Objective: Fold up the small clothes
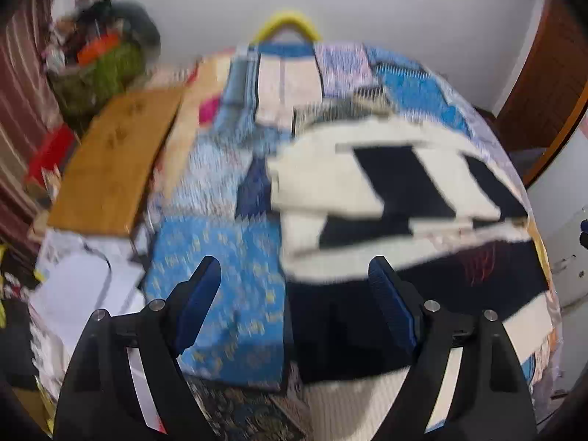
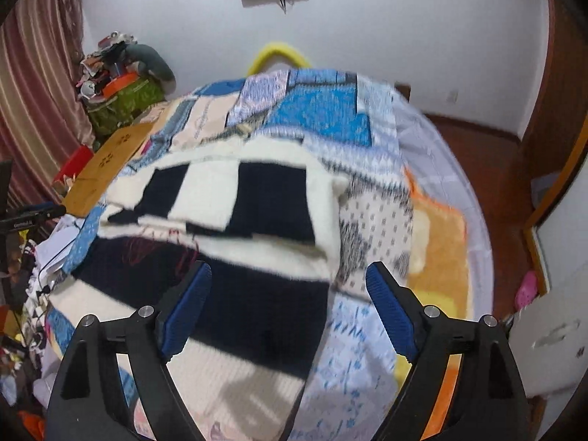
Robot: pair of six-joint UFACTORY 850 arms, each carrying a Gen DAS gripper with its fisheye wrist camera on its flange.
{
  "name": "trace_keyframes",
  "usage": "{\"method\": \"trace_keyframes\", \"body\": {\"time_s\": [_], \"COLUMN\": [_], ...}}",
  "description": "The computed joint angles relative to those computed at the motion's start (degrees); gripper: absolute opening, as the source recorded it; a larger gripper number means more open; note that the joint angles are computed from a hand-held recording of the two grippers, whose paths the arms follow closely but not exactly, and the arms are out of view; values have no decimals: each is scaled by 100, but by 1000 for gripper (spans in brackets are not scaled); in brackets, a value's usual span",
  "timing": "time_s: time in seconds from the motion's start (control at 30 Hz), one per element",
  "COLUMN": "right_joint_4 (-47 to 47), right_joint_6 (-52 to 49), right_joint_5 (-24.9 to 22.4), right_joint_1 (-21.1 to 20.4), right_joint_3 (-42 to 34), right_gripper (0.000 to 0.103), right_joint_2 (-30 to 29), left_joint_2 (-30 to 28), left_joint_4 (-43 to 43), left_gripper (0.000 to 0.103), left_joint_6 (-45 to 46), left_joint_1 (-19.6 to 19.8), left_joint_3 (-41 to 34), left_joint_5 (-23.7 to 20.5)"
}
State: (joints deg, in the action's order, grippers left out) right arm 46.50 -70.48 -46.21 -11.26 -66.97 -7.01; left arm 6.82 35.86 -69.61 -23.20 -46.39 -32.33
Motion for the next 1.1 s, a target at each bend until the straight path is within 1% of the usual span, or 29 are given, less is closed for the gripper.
{"method": "trace_keyframes", "body": {"time_s": [0.13, 0.3, 0.47, 0.53, 0.6, 0.63, 0.67, 0.7, 0.73, 0.8, 0.83, 0.87, 0.9, 0.93, 0.97, 1.0, 1.03, 1.1], "right_joint_4": [-240, -436, -472, -455, -443, -446, -446, -467, -472, -372, -308, -272, -243, -237, -240, -241, -214, -93], "right_joint_6": [320, 693, 1002, 1027, 1039, 1027, 1003, 1011, 1004, 936, 896, 867, 813, 761, 722, 666, 628, 499], "right_joint_5": [-95, -217, -359, -418, -530, -592, -643, -695, -761, -866, -916, -937, -918, -887, -864, -846, -824, -789], "right_joint_1": [-43, -105, -172, -164, -144, -135, -113, -88, -68, -62, -70, -72, -73, -67, -62, -59, -44, -51], "right_joint_3": [108, 131, 92, 83, 79, 67, 78, 65, 60, 74, 75, 67, 78, 85, 85, 95, 88, 100], "right_gripper": [84, 84, 84, 84, 83, 82, 75, 68, 65, 54, 51, 45, 35, 29, 20, 12, 10, 9], "right_joint_2": [-142, -390, -624, -696, -758, -788, -806, -829, -857, -869, -869, -867, -841, -819, -804, -774, -773, -741], "left_joint_2": [-50, -199, -442, -521, -583, -598, -611, -612, -605, -580, -562, -549, -543, -542, -544, -554, -561, -521], "left_joint_4": [-508, -1300, -1940, -2356, -2830, -3049, -3290, -3607, -3865, -3945, -3940, -3876, -3639, -3468, -3302, -3095, -2935, -2559], "left_gripper": [82, 82, 82, 82, 81, 75, 69, 66, 60, 56, 47, 37, 32, 21, 11, 10, 9, 8], "left_joint_6": [202, 812, 1336, 1678, 2044, 2212, 2419, 2713, 2939, 2963, 2969, 2938, 2732, 2590, 2463, 2296, 2164, 1809], "left_joint_1": [35, 99, 183, 254, 321, 343, 364, 397, 419, 409, 397, 370, 329, 304, 277, 250, 240, 192], "left_joint_3": [224, 342, 305, 308, 320, 334, 350, 372, 393, 419, 430, 432, 415, 396, 378, 347, 324, 306], "left_joint_5": [180, 403, 579, 721, 856, 933, 1012, 1093, 1166, 1236, 1270, 1284, 1254, 1230, 1208, 1183, 1182, 1231]}}
